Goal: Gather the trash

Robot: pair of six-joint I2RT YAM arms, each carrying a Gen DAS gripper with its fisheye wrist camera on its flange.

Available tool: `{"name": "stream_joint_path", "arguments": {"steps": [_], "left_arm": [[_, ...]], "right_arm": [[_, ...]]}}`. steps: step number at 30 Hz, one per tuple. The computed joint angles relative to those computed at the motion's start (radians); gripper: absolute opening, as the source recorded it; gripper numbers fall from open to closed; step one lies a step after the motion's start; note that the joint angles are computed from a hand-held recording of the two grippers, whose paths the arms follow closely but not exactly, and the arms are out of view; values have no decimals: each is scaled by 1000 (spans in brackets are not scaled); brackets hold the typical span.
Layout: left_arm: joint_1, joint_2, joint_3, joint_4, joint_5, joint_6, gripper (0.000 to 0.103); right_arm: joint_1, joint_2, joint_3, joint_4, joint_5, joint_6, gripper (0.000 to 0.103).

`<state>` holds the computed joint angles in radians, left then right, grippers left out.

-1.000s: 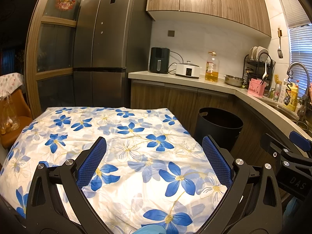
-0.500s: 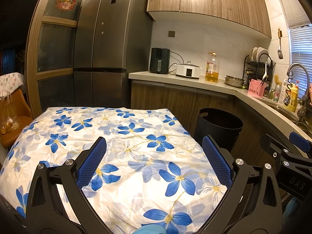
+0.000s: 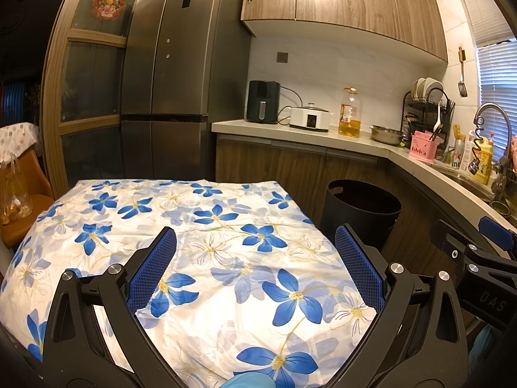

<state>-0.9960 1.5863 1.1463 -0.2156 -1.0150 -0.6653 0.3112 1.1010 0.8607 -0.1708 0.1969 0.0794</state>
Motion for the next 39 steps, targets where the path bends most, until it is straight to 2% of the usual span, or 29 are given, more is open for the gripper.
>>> {"name": "stream_joint_path", "arguments": {"steps": [1, 5, 9, 24, 34, 39], "left_arm": [[-1, -2, -2, 4, 3, 6, 97], [0, 8, 9, -7, 12, 17, 81], [1, 14, 18, -5, 16, 29, 81], [-8, 20, 27, -10, 0, 30, 82], [-14, 13, 35, -33, -22, 22, 96], [-10, 7, 34, -51, -29, -1, 97]], "right_arm": [[5, 6, 5, 0, 5, 3, 97], [13, 3, 13, -11, 14, 9, 97], [19, 5, 18, -10, 24, 14, 97], [25, -5, 10, -2, 33, 26, 97], [21, -1, 15, 2, 29, 30, 97], [22, -6, 13, 2, 32, 34, 97]]}}
